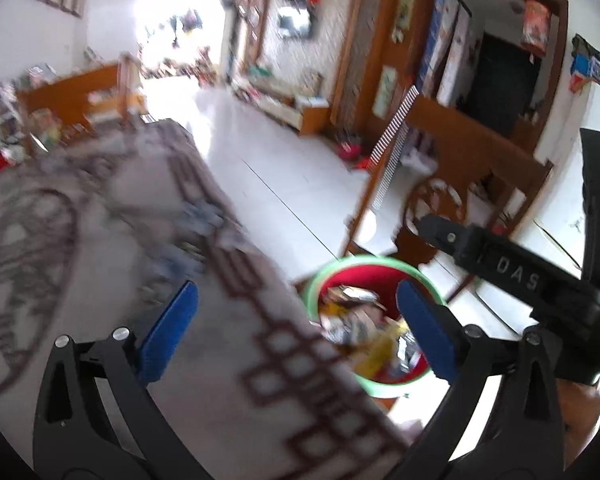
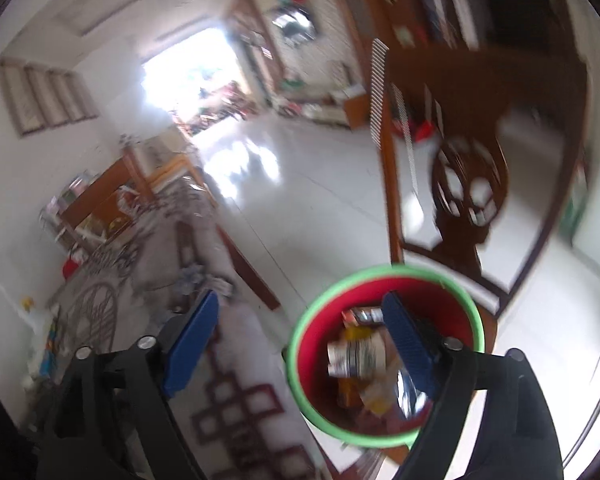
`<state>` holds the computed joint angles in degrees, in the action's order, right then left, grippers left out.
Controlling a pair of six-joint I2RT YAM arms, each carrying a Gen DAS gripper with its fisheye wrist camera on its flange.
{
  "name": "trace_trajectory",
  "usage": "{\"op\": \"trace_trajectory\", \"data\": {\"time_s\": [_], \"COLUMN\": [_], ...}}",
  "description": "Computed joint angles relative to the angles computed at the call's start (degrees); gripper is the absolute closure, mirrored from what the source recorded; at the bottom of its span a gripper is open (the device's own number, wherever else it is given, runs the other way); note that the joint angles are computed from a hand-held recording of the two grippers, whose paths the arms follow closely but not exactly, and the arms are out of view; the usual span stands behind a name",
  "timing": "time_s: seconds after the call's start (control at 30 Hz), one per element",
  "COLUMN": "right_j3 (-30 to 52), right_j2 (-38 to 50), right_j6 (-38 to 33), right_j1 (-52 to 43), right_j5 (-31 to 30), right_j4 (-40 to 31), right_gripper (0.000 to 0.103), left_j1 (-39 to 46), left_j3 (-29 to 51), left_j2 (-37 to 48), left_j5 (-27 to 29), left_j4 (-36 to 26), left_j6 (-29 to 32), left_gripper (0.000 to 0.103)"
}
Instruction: Collect trash
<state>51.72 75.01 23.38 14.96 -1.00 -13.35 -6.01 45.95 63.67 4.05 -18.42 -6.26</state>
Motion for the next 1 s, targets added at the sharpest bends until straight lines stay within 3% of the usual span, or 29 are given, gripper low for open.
{"op": "trace_trajectory", "data": {"time_s": [0.1, 0.23, 0.33, 0.63, 0.9, 1.0], "right_j3": [-0.83, -0.62, 0.74, 4.99, 8.63, 8.53], "right_j2": [-2.31, -2.55, -1.14, 6.39, 10.70, 11.22], "right_j6": [-3.32, -6.23, -5.75, 1.51, -3.89, -2.71], "right_j1": [7.58, 14.67, 19.19, 32.32, 34.92, 34.74], "right_j5": [7.04, 11.66, 14.14, 31.36, 34.11, 33.99], "right_j4": [3.98, 8.33, 10.87, 17.46, 14.01, 13.21], "right_gripper": [0.011, 0.008, 0.008, 0.008, 0.008, 0.008], "left_j1": [6.67, 19.55, 29.97, 51.11, 56.02, 56.50], "left_j3": [-2.99, -4.56, -4.94, -6.21, -3.70, -4.79], "left_j2": [-6.68, -13.49, -16.19, -14.48, -10.68, -12.21], "left_j5": [2.20, 6.16, 13.07, 27.08, 29.04, 26.29], "left_j4": [0.76, -0.89, -0.84, 2.70, 2.91, 4.69], "left_j6": [1.71, 6.89, 10.19, 11.82, 9.17, 9.12], "left_gripper": [0.006, 0.005, 0.005, 0.005, 0.005, 0.005]}}
